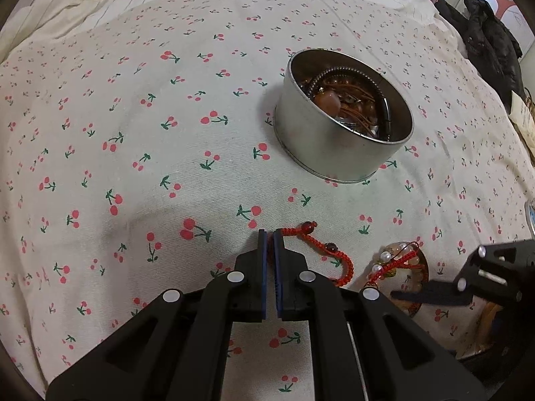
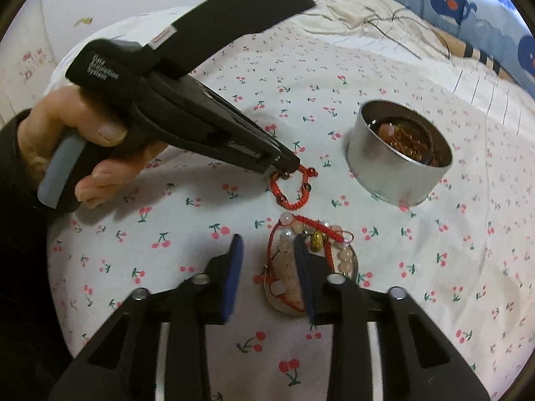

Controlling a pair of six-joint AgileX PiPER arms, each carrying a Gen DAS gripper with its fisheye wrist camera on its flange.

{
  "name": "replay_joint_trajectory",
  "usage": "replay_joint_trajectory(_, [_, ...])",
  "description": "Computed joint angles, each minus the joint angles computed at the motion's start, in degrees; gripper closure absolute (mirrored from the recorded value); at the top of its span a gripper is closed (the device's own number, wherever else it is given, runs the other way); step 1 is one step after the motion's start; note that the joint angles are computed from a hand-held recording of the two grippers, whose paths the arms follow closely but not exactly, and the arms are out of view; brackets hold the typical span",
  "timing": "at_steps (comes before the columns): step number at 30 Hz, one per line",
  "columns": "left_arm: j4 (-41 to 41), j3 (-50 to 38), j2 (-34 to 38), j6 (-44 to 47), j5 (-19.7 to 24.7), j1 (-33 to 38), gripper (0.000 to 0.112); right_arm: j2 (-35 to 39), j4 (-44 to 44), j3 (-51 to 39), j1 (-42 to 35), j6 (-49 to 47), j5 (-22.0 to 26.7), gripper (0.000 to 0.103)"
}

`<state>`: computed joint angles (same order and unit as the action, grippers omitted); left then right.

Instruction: Organize jewelry

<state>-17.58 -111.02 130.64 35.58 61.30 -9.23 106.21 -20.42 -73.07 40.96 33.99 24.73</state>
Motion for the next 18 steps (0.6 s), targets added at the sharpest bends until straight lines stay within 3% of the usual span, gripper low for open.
replay_joint_trajectory(6, [-0.06,0.83,-0.4,0.07,-0.4,0.06,0.108,1.31,5.04,-0.97,-0.87,-4.02,1.18,0.075])
replay_joint_trajectory(11, [-0.24,0.46,-0.18,0.16,-0.05,0.25,0.108,-1.2,10.05,1.34,-2.01,-7.92,-2.54,0.076])
replay_joint_trajectory(14, [-0.13,0.66,-0.24,0.27,-0.35,0.19,0.107,1.06,10.48,-0.62,-1.94,-8.27,0.36,0.076])
replay_joint_trajectory(18, [0.08,1.09,-0.44,0.32,-0.81,0.07,0.107,2.1,14.86,-1.29,-3.09,-10.87,-0.39,0.077])
